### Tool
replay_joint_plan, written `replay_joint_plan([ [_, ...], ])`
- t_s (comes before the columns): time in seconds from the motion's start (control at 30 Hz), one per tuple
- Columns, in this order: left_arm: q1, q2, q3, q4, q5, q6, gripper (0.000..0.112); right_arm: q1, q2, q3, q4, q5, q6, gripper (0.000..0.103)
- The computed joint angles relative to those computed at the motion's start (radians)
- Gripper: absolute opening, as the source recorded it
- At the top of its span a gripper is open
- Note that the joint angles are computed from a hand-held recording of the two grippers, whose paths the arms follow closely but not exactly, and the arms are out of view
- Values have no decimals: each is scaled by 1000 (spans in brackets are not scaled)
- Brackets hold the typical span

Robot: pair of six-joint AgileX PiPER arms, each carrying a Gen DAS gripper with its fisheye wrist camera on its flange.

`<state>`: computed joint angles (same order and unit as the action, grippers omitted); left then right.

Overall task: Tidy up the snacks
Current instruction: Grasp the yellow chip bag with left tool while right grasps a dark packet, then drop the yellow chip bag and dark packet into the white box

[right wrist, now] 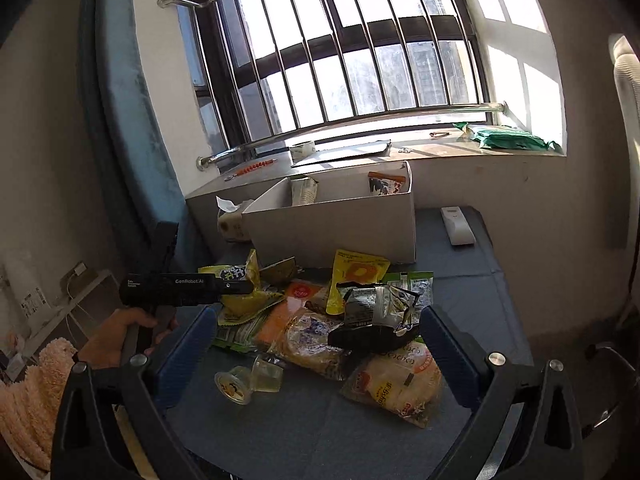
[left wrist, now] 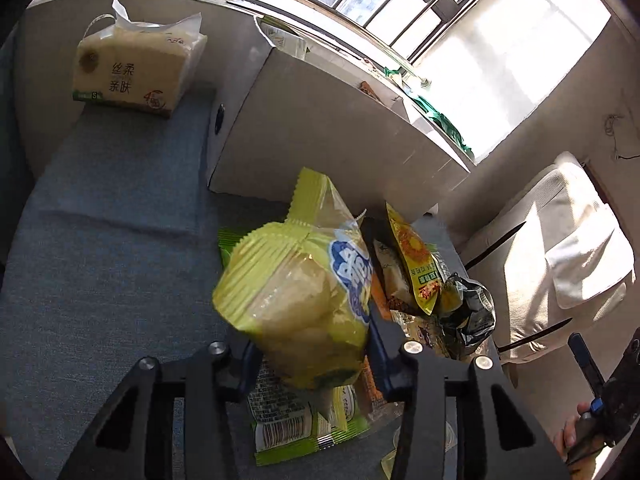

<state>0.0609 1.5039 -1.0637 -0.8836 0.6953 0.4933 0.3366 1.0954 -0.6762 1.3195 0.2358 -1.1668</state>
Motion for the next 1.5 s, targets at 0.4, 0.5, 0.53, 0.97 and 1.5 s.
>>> replay_joint_plan([
  [0.4, -236, -341, 65, 628, -180, -549, 38, -48, 159, -92, -154, 90, 205, 103],
  [0.5, -333, -417, 61, 831, -183, -720, 38, -48, 226, -141, -224, 63, 275, 103],
  [0.53, -352, -434, 58, 868, -179, -752, 38, -50, 255, -166, -272, 56, 321, 103],
  [0.97, -415, -477, 66, 934, -153, -849, 38, -54, 618, -498, -716, 134, 706, 100],
  [1.5, -375, -394, -32, 851, -162, -748, 38, -26, 495, -459, -662, 126, 596, 48],
])
